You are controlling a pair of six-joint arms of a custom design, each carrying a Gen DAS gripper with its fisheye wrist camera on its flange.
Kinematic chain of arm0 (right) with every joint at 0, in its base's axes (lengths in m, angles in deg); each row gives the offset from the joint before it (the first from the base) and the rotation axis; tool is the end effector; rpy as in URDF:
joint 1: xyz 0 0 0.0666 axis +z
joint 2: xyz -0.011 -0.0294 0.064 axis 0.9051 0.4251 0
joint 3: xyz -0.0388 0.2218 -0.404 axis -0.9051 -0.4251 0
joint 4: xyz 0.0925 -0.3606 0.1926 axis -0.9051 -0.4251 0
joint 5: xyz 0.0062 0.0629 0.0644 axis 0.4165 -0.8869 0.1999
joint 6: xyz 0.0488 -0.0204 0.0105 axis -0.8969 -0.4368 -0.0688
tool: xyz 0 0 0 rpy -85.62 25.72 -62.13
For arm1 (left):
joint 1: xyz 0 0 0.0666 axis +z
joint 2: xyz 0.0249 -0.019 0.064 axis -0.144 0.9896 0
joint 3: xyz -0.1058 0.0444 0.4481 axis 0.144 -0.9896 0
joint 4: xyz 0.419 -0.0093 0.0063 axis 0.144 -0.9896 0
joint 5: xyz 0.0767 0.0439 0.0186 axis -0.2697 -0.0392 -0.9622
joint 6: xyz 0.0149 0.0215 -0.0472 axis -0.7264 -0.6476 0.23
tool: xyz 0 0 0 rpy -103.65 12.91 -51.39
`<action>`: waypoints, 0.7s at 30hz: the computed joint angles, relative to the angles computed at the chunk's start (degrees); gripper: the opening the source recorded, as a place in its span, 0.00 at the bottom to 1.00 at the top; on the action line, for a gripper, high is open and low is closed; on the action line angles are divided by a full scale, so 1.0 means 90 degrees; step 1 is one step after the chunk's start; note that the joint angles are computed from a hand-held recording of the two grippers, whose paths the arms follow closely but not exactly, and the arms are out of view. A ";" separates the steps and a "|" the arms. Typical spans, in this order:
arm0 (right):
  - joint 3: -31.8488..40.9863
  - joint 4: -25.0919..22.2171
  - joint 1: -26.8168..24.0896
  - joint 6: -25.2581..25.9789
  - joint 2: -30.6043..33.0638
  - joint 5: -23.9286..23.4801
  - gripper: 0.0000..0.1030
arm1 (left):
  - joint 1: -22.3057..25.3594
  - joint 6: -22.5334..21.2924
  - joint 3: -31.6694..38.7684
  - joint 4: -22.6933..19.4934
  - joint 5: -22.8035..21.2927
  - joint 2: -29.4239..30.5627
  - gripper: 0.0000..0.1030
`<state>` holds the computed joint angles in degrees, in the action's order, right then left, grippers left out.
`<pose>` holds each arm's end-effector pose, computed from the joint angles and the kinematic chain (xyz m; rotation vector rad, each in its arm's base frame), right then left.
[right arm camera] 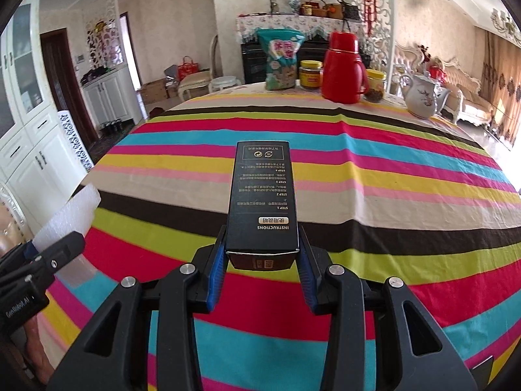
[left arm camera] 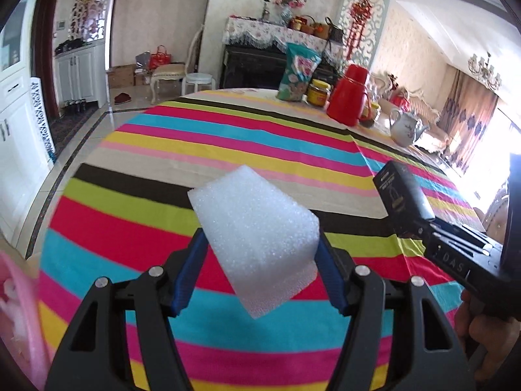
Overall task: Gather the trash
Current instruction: 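Carry the foam block and black box over the wastebasket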
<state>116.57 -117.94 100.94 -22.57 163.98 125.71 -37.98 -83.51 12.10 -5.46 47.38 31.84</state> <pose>0.4606 0.3071 0.3489 0.6722 2.2392 -0.1606 0.5578 -0.3291 0.3581 0.6935 2.2207 -0.5809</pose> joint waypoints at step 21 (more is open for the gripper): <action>0.3030 -0.0109 0.1232 0.1375 0.1913 -0.0461 0.37 | 0.2657 -0.0252 -0.1742 0.0614 0.0107 -0.1554 0.61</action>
